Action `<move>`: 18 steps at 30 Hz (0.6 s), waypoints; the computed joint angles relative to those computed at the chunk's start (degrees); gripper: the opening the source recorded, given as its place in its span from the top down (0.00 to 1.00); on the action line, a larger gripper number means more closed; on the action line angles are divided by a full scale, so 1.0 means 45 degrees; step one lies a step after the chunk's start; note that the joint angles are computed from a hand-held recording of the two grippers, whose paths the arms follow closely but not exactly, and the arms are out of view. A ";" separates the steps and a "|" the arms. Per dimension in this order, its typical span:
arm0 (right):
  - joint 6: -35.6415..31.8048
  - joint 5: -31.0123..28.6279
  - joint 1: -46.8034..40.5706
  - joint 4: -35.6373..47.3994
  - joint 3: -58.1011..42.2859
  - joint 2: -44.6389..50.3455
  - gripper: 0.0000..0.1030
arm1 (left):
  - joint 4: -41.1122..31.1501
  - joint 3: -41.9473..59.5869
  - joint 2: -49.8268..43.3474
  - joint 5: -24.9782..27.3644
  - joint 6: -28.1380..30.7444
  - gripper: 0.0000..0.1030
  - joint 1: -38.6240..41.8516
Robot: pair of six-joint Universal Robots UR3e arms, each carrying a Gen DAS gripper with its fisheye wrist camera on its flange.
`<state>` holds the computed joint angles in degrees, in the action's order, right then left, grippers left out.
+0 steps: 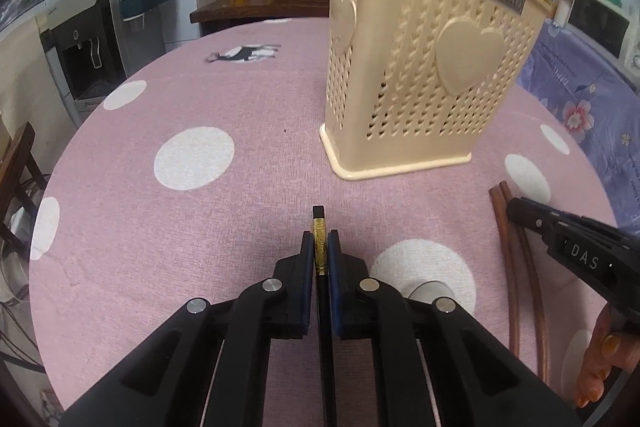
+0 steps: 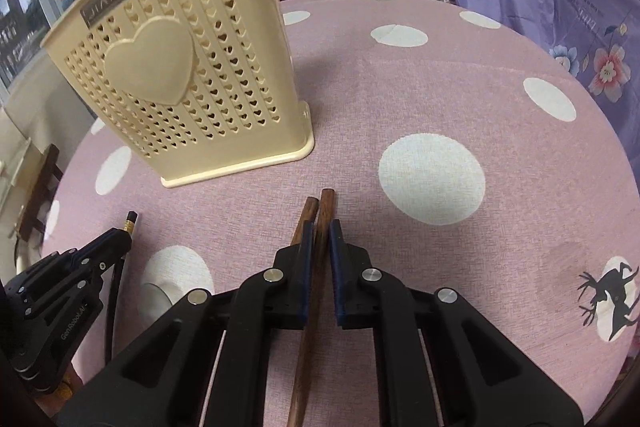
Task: Organize utensils
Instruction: 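Carry the black chopstick with the left tool while the right tool carries the brown chopstick to the holder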
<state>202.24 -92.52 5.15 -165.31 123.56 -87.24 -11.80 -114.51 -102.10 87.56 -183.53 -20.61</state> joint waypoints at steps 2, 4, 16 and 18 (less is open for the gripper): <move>-0.0016 0.0608 -0.0371 -0.0340 0.0474 -0.0570 0.92 | 0.0213 -0.0334 0.0417 -0.0288 -0.0057 0.92 0.0162; -0.0075 0.1297 -0.0794 -0.0502 0.0958 -0.1342 0.92 | 0.0243 -0.0657 0.0976 -0.0632 -0.0101 0.92 0.0382; -0.2437 0.7574 -0.5803 0.4028 0.2851 -1.0598 0.92 | -0.0515 -0.2396 0.6478 -0.3504 0.0145 0.92 0.2810; -0.3369 0.9096 -0.7296 0.6262 0.2748 -1.2568 0.92 | -0.0647 -0.2499 0.6983 -0.3884 0.0124 0.92 0.3132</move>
